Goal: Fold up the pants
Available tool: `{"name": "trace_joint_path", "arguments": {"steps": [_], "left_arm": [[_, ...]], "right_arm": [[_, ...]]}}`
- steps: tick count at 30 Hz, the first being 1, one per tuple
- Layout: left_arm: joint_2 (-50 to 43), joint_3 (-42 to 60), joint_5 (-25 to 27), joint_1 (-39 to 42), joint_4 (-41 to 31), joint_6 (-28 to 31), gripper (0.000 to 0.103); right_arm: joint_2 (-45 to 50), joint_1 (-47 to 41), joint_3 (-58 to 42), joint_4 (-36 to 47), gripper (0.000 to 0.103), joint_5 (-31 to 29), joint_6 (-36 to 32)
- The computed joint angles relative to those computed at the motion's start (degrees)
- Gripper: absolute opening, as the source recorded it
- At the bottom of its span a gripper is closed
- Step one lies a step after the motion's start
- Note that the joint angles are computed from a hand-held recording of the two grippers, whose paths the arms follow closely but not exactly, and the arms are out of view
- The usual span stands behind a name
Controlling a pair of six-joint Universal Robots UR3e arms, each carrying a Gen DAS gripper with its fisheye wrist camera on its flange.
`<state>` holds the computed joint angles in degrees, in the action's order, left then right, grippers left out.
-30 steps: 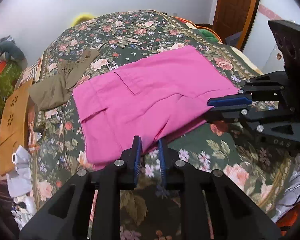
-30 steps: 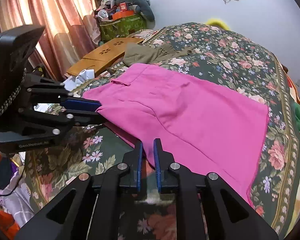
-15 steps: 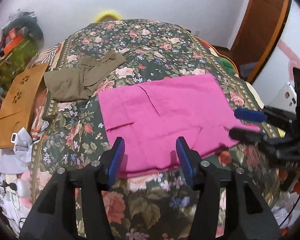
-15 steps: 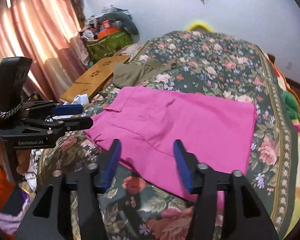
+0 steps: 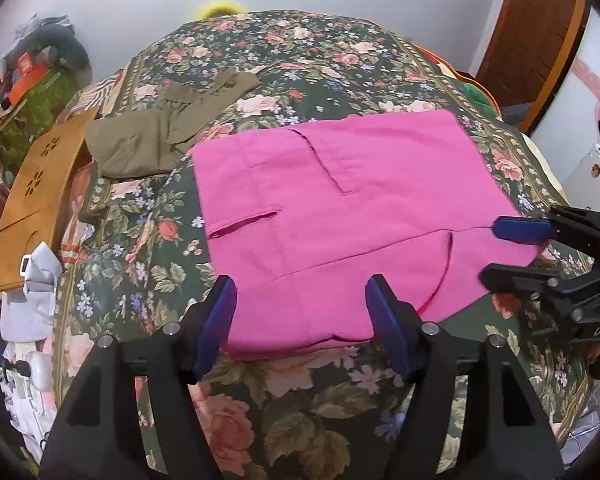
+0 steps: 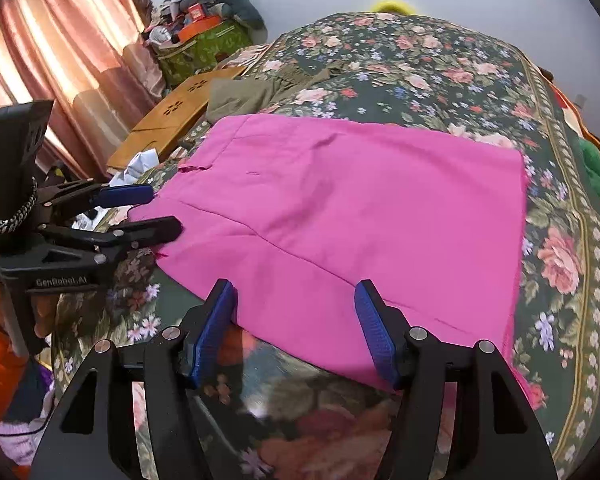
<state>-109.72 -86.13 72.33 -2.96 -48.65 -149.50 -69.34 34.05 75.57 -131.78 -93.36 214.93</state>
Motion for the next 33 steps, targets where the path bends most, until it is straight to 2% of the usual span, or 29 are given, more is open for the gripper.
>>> {"name": "trace_joint_path", "arguments": {"steps": [5,9,11,20,23,29,33], "left_arm": [[0.75,-1.82,0.33,1.94,1.35,-0.47,0.071],[0.98,-1.80,-4.27,5.44,-3.09,-0.77,0.073],[1.19,-2.00,-4.69,5.78,-3.31,-0.80,0.073],[2.66,-5.58,-2.35,4.61,2.25,-0.50,0.076],[2.76,-5.42,-2.34,4.64,1.75,-0.43,0.076],[2.80,-1.73,-2.68,5.12,-2.73,-0.27,0.076],[2.81,0.81,-1.98,4.68,-1.65,-0.86,0.076]], "right_arm": [[-4.54,-0.81,7.13,-2.88,0.059,0.20,2.67],[-8.53,-1.34,12.57,-4.16,0.059,0.42,4.93],[-9.96,-1.33,14.22,-3.95,0.059,-0.18,5.67],[-16.74,-2.04,21.53,-1.12,0.058,-1.99,7.77],[-19.01,-2.72,23.91,-0.51,0.054,-1.92,8.41],[-21.66,-3.87,24.30,2.41,0.056,-0.98,8.94],[-22.73,-4.16,22.44,3.37,0.056,-3.53,8.07]]}}
